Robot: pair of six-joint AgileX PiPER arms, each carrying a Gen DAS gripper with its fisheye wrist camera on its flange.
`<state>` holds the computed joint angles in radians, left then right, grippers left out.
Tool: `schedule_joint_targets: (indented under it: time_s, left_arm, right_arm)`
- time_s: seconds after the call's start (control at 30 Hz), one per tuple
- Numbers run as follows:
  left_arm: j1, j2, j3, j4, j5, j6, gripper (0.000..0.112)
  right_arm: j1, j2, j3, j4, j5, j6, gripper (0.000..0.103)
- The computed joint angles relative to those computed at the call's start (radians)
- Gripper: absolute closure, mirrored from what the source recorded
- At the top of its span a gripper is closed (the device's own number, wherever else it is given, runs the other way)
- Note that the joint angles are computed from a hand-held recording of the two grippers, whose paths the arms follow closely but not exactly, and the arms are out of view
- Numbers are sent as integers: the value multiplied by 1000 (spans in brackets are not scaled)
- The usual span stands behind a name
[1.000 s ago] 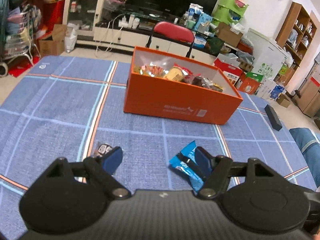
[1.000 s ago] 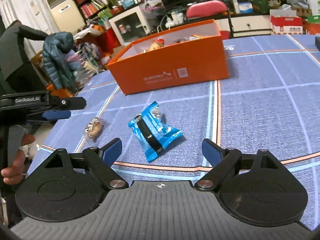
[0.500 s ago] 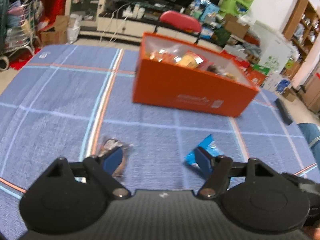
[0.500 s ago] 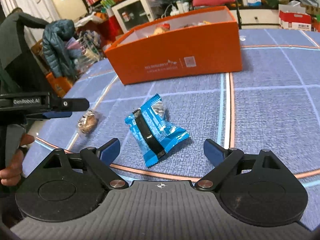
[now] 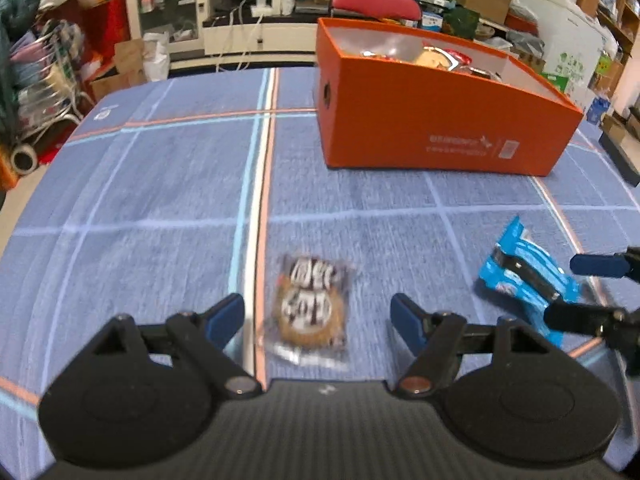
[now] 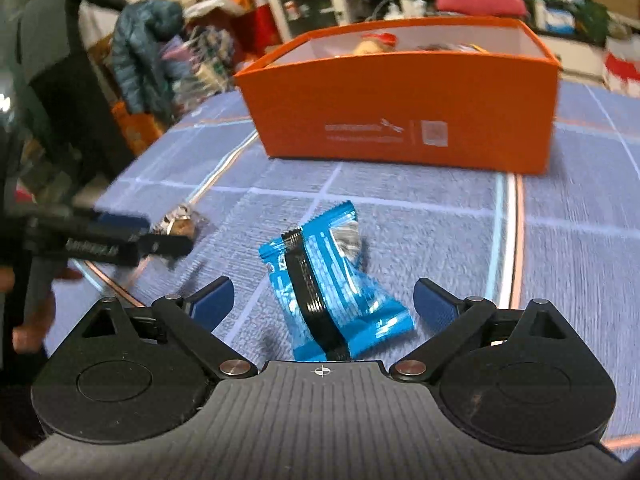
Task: Organize snacks
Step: 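Move the right gripper to the blue wrapper bag while the left approaches the round cookie packet, then close the right gripper on the blue bag while the left grasps the cookie packet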
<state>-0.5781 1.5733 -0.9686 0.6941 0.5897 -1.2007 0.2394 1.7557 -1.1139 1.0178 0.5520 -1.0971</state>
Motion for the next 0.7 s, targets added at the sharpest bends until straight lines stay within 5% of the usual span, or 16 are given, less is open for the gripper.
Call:
schedule_joint_targets:
  time_s: [0.1, 0.2, 0.33, 0.4, 0.47, 0.57, 0.7]
  left_arm:
    - [19, 57, -45, -13, 10, 61, 40]
    - [29, 61, -28, -8, -27, 68, 39]
    - [46, 48, -10, -32, -68, 102, 43]
    - [54, 35, -4, -71, -86, 145, 70]
    - [66, 7, -7, -193, -86, 256, 84]
    - [67, -71, 53, -328, -143, 342, 85]
    - [-5, -117, 75, -226, -105, 191, 85]
  right_arm:
    - [36, 38, -42, -54, -34, 11, 16]
    - [65, 72, -78, -123, -35, 50, 32]
    - [134, 36, -27, -239, -165, 82, 70]
    - [121, 16, -7, -227, -149, 83, 75]
    - [94, -23, 31, -177, -122, 53, 78]
    - [21, -92, 84, -105, -45, 32, 78]
    - [-30, -169, 137, -107, -32, 40, 78]
